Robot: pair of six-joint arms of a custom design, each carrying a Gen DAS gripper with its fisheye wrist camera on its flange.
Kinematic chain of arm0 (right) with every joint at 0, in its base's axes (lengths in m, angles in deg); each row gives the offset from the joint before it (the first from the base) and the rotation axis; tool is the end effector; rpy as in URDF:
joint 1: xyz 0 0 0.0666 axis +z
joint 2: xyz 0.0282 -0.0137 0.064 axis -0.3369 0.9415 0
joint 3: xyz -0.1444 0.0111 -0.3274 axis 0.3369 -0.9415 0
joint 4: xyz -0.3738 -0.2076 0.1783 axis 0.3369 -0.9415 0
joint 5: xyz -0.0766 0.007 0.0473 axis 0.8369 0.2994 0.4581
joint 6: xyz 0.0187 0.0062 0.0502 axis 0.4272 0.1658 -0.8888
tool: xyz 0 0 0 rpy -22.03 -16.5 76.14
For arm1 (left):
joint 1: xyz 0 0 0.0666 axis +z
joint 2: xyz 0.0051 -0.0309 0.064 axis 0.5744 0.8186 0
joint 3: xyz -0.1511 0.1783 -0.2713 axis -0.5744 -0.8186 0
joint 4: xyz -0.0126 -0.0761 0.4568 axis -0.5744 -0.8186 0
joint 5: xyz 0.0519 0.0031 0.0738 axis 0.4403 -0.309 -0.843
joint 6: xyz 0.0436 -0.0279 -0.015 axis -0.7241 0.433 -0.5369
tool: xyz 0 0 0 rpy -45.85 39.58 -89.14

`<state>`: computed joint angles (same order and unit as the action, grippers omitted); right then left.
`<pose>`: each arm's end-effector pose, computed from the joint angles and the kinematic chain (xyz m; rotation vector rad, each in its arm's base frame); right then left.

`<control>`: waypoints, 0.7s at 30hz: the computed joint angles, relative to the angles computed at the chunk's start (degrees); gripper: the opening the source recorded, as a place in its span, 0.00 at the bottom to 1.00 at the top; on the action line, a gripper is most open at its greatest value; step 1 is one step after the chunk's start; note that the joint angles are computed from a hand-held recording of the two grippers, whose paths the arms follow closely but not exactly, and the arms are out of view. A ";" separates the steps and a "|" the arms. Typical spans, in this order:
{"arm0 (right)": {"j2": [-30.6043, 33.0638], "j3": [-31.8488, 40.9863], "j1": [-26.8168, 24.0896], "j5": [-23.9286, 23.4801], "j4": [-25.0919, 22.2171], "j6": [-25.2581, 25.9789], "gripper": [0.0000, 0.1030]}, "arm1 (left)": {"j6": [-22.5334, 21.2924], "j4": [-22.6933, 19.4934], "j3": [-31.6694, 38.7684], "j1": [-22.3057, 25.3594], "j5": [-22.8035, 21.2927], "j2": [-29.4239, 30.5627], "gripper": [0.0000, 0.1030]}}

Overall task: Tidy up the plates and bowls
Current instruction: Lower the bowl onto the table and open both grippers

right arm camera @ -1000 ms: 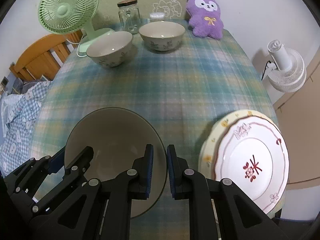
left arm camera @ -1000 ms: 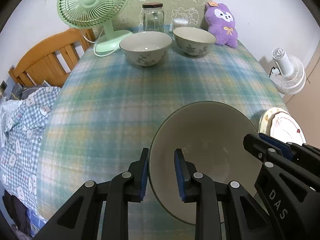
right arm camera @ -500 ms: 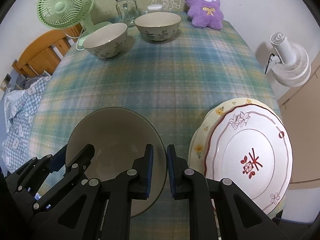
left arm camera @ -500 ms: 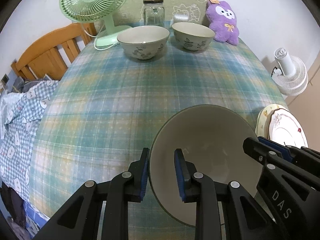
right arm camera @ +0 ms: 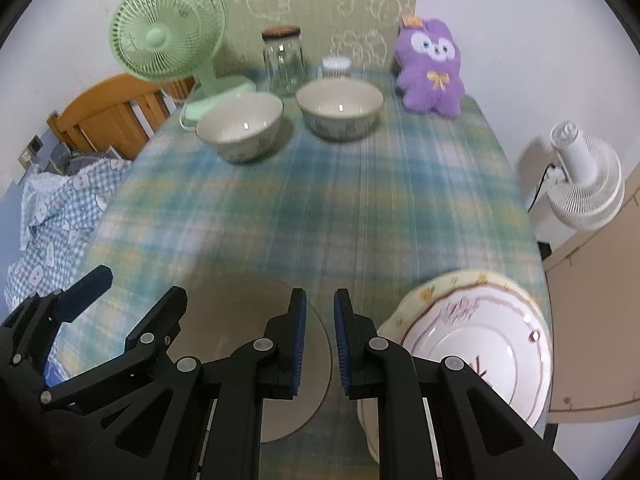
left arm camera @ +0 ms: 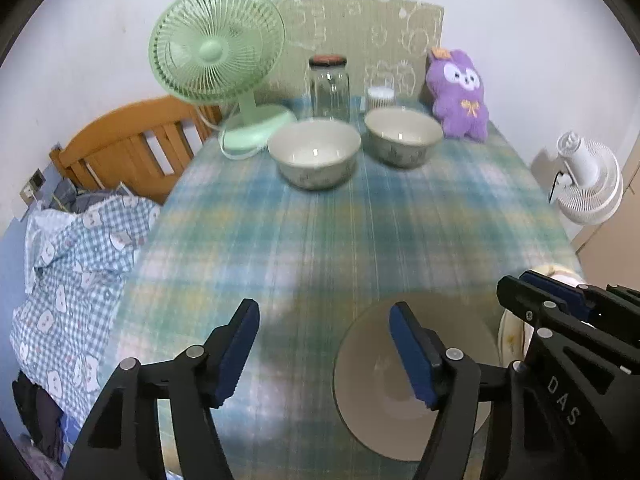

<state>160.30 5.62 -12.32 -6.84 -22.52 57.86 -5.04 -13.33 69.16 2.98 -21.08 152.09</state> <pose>0.5434 0.0737 0.4079 -0.3149 2.5965 0.1560 0.5153 -0.3059 0.4038 -0.1638 2.5247 0.1427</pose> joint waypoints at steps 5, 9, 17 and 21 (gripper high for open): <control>2.16 4.28 0.41 -1.28 -1.05 -1.13 0.17 | -1.30 0.09 2.74 1.68 -0.21 0.76 0.73; 5.13 8.77 1.30 -1.41 -1.79 -2.76 0.17 | -3.56 0.31 5.30 3.64 0.69 2.26 0.74; 14.42 20.39 3.97 1.78 -2.39 -6.94 0.17 | -9.78 1.15 11.77 8.38 3.87 7.07 0.74; 19.61 26.40 5.31 3.90 -3.26 -8.59 0.17 | -13.91 1.56 15.56 10.65 5.13 10.45 0.74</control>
<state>179.91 32.02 -7.01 -2.94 -25.78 49.27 -18.94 -11.77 84.72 13.64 -15.96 162.54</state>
